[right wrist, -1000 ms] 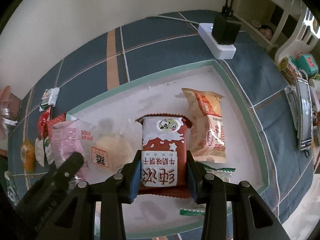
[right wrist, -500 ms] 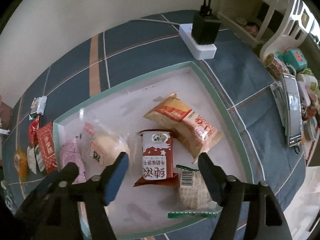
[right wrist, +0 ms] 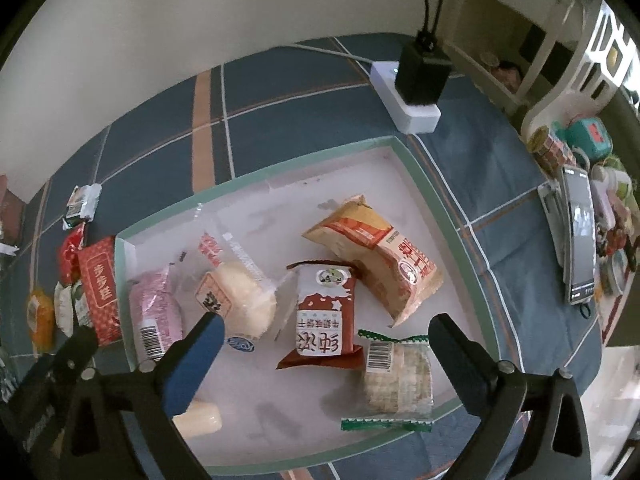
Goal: Organize snacks
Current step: 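Move both tools back over the remaining snack pile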
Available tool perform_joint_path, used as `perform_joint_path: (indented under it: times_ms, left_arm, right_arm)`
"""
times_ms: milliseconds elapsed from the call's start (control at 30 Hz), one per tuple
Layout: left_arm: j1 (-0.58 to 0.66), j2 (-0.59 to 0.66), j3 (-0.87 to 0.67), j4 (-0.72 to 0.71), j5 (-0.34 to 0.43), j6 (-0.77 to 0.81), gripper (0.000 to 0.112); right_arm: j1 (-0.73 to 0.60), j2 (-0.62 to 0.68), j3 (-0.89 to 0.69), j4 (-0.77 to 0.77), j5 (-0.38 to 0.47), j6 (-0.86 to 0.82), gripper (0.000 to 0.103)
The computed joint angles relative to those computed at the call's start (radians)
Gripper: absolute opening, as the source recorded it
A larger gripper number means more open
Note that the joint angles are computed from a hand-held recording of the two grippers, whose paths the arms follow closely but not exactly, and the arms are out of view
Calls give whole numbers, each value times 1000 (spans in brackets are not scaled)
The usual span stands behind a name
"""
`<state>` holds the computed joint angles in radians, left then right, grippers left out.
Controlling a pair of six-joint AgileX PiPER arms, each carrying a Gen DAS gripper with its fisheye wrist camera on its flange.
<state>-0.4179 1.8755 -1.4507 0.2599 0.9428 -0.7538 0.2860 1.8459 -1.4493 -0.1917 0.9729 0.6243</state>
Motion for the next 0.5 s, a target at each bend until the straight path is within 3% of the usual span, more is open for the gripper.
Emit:
perform_joint_path:
  times_ms: [500]
  left_arm:
    - [181,-106,127,90,-20,8,103]
  right_arm:
    - [198,41,-117,-40,41,-3,103]
